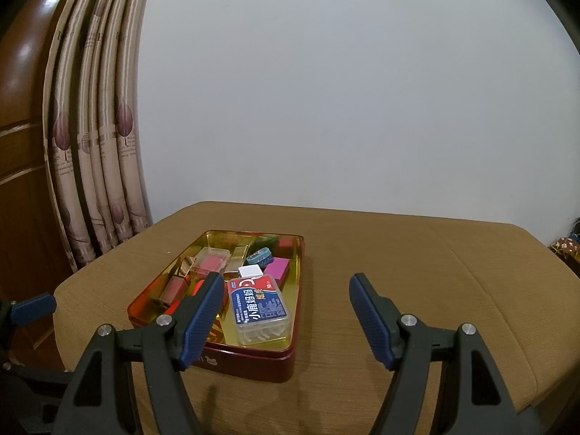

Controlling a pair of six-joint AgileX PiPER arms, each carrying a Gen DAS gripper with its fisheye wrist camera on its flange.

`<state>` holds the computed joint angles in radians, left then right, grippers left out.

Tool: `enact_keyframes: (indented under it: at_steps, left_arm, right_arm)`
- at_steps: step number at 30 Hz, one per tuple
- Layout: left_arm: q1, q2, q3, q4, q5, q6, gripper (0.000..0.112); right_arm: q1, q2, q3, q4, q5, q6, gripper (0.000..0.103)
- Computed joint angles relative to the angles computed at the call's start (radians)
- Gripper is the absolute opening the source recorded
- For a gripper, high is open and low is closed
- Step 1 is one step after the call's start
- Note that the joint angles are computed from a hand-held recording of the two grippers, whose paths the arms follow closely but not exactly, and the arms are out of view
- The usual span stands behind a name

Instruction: Organize rigid objects

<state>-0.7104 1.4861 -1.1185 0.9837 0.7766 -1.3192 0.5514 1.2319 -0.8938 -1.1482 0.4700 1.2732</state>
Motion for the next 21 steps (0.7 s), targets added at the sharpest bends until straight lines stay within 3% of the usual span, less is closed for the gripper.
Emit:
enact_keyframes:
  at_steps: [21]
  left_arm:
    - [0.027, -0.006, 0.003, -0.015, -0.029, 0.034, 0.103]
  right_arm:
    - [0.008, 0.021, -0.013, 0.001, 0.008, 0.002, 0.073]
